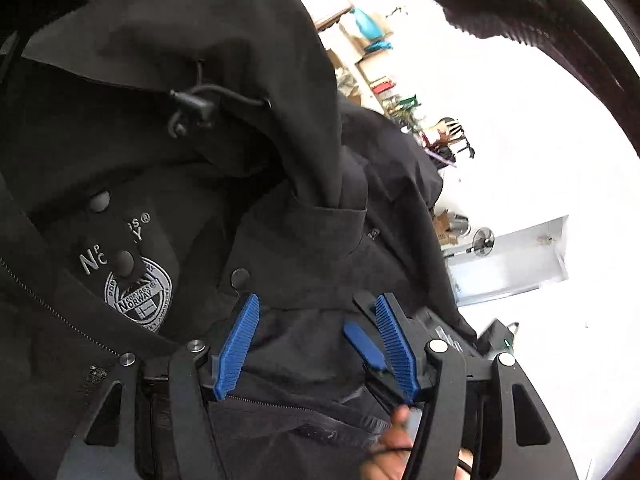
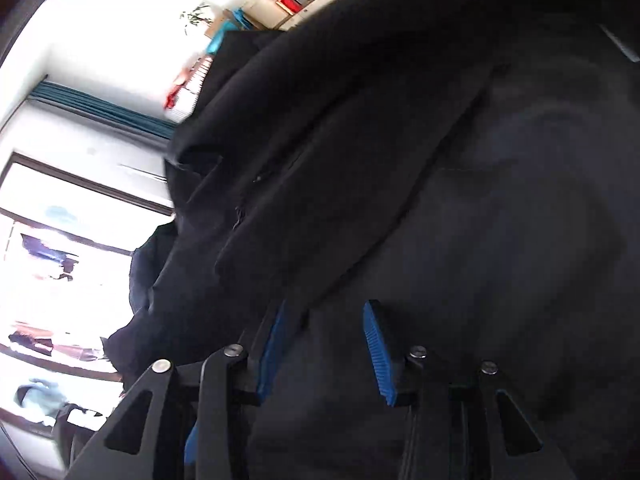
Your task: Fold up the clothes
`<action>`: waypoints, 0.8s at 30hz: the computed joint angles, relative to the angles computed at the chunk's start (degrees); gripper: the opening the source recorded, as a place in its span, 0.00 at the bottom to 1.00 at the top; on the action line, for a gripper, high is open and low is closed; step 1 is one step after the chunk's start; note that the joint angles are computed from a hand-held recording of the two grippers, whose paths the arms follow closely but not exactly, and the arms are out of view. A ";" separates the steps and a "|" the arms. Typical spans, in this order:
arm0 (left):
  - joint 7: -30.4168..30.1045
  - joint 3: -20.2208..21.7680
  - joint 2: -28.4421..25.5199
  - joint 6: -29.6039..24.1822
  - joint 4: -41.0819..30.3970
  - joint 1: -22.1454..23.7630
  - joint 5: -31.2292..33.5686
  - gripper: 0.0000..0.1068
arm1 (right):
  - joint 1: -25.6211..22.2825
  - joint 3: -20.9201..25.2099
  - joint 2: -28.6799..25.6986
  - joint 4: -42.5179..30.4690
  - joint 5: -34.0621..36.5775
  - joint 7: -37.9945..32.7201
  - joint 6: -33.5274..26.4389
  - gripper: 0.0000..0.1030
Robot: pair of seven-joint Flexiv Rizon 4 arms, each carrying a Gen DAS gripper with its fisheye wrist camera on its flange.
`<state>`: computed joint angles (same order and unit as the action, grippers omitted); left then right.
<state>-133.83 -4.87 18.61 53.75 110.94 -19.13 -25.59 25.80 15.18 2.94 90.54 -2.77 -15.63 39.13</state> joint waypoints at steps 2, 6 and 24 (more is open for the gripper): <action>0.52 0.34 0.43 1.33 1.17 -0.53 -0.69 0.58 | -0.16 -0.02 -1.10 0.85 -2.87 3.01 3.44 0.45; 2.03 0.75 0.05 9.25 4.67 -4.03 -7.18 0.58 | -0.53 -0.59 -2.01 1.99 -4.33 3.67 8.78 0.02; 25.26 2.81 -6.27 39.29 2.63 -25.42 -42.88 0.65 | -1.41 0.51 4.80 1.38 -8.98 -4.74 13.28 0.01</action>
<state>-108.57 -2.06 12.34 93.04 113.57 -44.55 -68.47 24.40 15.70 7.74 91.92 -11.75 -20.36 52.41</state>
